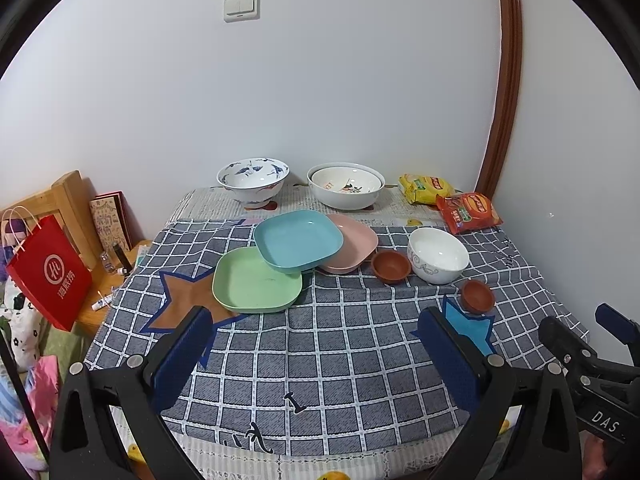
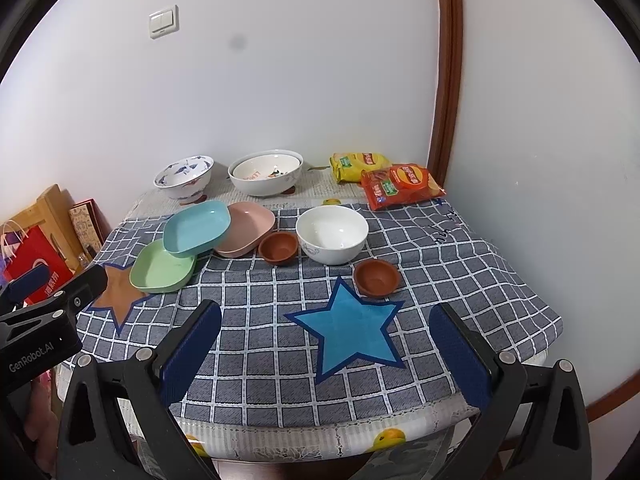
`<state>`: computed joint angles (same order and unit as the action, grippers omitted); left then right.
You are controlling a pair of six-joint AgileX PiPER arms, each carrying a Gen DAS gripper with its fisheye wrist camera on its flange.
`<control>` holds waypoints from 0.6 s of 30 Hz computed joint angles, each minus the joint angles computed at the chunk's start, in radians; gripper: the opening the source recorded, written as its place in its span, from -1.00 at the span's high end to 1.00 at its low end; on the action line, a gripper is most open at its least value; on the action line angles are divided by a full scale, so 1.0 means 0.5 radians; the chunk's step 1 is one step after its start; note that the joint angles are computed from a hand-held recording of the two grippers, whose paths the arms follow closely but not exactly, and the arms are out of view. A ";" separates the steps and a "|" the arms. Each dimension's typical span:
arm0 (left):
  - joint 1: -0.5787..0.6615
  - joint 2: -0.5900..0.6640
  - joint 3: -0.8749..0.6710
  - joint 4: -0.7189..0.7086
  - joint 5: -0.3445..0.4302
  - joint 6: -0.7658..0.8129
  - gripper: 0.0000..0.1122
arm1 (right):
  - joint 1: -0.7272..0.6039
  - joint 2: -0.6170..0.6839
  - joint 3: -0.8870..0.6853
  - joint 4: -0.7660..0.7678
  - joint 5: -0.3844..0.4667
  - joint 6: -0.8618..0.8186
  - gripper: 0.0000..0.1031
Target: Organize plates and bowls
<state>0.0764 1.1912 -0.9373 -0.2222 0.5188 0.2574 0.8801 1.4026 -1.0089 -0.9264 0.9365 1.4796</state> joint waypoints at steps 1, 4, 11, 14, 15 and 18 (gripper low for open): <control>0.009 0.005 -0.004 -0.018 0.006 0.017 -0.83 | 0.000 -0.002 0.002 0.000 -0.006 0.002 -0.99; 0.012 0.016 -0.015 -0.017 0.016 0.009 -0.83 | 0.013 -0.005 0.006 -0.010 -0.003 0.020 -0.99; 0.007 0.017 -0.013 0.002 0.007 -0.008 -0.83 | 0.028 -0.019 0.016 -0.020 0.005 0.049 -0.99; 0.007 0.006 -0.002 0.008 -0.001 -0.012 -0.83 | 0.030 -0.039 0.031 -0.027 -0.004 0.062 -0.99; 0.003 0.009 -0.003 0.025 -0.005 -0.026 -0.83 | 0.034 -0.042 0.031 -0.027 0.002 0.065 -0.99; 0.006 -0.001 0.007 0.021 -0.004 -0.022 -0.83 | 0.037 -0.047 0.034 -0.033 0.010 0.072 -0.99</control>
<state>0.0796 1.1905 -0.9336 -0.2116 0.5169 0.2462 0.8987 1.3789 -0.9919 -0.9430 0.9412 1.5154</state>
